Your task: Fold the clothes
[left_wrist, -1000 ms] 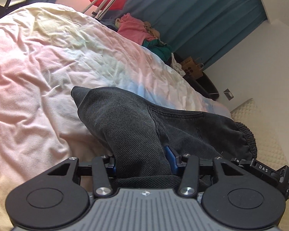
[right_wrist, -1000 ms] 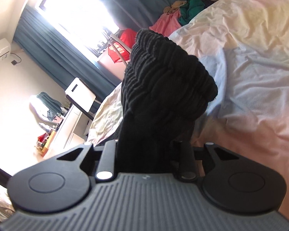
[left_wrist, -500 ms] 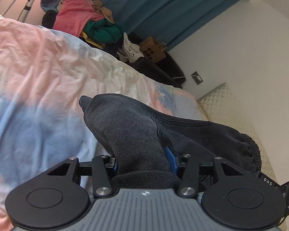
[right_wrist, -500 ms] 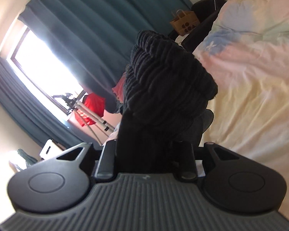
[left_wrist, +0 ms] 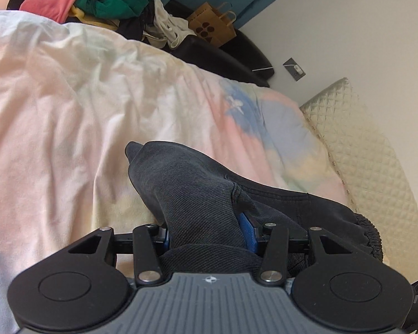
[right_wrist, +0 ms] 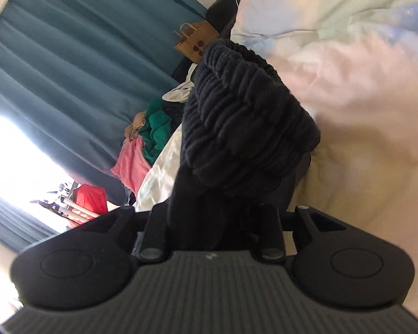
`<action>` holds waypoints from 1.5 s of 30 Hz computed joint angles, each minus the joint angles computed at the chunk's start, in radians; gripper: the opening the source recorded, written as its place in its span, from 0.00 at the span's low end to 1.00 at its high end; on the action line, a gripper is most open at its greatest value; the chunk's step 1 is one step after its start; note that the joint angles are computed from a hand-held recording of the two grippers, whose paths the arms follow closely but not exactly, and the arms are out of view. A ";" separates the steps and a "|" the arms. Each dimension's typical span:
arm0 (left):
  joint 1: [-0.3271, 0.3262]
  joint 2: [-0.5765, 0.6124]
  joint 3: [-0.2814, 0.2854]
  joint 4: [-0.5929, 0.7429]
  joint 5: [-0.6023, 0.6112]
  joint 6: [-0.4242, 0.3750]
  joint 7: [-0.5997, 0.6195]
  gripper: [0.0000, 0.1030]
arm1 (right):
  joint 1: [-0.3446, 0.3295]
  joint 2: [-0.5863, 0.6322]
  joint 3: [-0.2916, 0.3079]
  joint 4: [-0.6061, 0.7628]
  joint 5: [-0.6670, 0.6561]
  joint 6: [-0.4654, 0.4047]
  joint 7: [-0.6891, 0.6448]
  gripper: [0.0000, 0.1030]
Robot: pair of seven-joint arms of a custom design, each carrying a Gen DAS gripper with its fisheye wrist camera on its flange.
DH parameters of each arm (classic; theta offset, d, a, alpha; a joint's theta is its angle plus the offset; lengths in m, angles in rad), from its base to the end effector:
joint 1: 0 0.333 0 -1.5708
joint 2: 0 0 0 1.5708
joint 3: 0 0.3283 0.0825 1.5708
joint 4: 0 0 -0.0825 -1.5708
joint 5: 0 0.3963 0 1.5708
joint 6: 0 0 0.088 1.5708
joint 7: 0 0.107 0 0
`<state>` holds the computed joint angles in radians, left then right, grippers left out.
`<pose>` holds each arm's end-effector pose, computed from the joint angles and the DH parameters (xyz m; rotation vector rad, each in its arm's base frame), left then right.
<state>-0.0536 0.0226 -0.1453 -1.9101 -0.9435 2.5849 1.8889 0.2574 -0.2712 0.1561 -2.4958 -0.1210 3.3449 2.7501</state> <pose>0.6127 -0.1077 0.5576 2.0893 -1.8093 1.4040 0.4424 0.2141 0.5256 -0.9354 1.7987 -0.0820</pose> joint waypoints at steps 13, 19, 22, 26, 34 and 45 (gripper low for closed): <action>-0.018 -0.090 0.018 -0.233 -0.244 0.046 0.382 0.60 | -0.054 0.042 0.196 -0.298 0.276 0.333 0.041 0.35; -0.027 -0.145 0.007 -0.232 0.083 0.056 0.117 0.66 | -0.046 -0.092 0.223 -0.297 0.398 0.133 0.004 0.37; -0.026 -0.210 0.012 -0.249 0.215 0.019 0.007 0.83 | -0.107 -0.217 0.292 -0.305 0.396 -0.030 0.018 0.38; -0.033 -0.308 0.018 -0.259 0.330 -0.042 -0.090 0.92 | -0.155 -0.416 0.340 -0.301 0.347 -0.279 0.076 0.37; -0.083 -0.562 0.009 -0.270 0.450 -0.102 -0.192 1.00 | -0.022 -0.651 0.201 -0.219 0.182 -0.537 -0.003 0.37; -0.114 -0.927 -0.018 -0.286 0.608 -0.255 -0.265 1.00 | 0.066 -0.825 0.266 0.041 -0.068 -0.888 0.013 0.85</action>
<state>-0.1680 -0.9041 -0.1631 -2.1957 -0.3358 2.3303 1.6238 0.3233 -1.0963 0.4222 -2.4551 -0.1889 2.4566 2.7635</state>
